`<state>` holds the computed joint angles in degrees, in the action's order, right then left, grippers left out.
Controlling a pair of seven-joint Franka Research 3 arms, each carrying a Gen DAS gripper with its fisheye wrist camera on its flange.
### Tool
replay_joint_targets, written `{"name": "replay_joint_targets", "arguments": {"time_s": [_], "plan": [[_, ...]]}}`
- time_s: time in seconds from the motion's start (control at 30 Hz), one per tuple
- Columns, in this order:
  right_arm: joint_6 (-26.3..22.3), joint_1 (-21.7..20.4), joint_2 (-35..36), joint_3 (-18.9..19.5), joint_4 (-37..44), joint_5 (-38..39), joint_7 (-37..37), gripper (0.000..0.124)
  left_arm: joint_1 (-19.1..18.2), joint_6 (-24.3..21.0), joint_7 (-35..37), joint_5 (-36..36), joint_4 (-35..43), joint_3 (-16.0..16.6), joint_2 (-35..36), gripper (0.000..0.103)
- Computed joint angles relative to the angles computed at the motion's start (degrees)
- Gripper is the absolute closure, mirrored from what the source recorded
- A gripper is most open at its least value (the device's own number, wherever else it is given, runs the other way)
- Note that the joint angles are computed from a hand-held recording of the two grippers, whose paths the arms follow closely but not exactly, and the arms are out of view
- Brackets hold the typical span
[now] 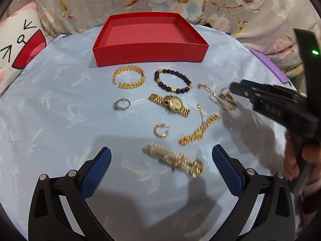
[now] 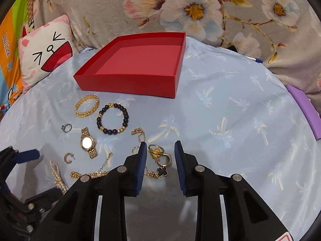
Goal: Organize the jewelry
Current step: 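Grasp the pearl bracelet with the left tool while the right tool approaches the jewelry, then grasp the black bead bracelet with the right tool while the left tool holds the pearls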
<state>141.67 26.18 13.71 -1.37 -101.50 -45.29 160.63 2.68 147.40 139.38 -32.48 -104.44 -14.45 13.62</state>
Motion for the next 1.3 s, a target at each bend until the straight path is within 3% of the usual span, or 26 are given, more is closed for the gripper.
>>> {"name": "replay_joint_targets", "arguments": {"time_s": [0.07,0.13,0.27,0.43,0.5,0.6,0.7,0.93,1.3], "plan": [[-0.4,0.1,-0.6,0.0,-0.7,-0.4,0.5,0.097,-2.1,3.0,-4.5,4.9,-0.1,1.0,0.8,0.005],[-0.2,-0.1,-1.5,0.2,-1.9,-0.5,1.1,0.097,-2.8,2.9,-8.3,9.5,0.2,1.7,1.6,0.01],[0.3,-0.8,-2.5,0.7,-3.3,0.0,1.4,0.096,-1.1,5.9,-6.8,9.9,-2.7,0.3,0.2,0.021],[0.9,-1.4,-2.1,1.3,-3.5,1.7,-0.9,0.096,1.1,5.9,-1.9,6.0,-3.7,-0.8,-0.8,0.05],[0.9,-1.4,-1.7,1.3,-3.0,2.1,-2.0,0.096,1.5,5.3,0.0,4.5,-3.5,-0.8,-0.9,0.075],[0.5,-1.3,-1.0,1.0,-2.2,2.5,-3.5,0.096,2.5,1.5,2.4,1.7,-1.6,-0.5,-0.3,0.09],[0.8,-1.0,-0.6,0.7,-1.6,2.8,-3.6,0.096,3.1,-0.9,3.9,-0.7,-0.3,-0.1,-0.1,0.09],[2.2,-0.3,0.2,0.7,0.3,3.0,-4.2,0.096,3.8,-0.4,7.8,-7.0,1.5,0.5,-0.1,0.09],[1.0,1.8,13.2,-2.7,17.4,13.9,-15.0,0.096,4.7,0.3,5.5,-5.3,5.3,0.6,3.2,0.09]]}}
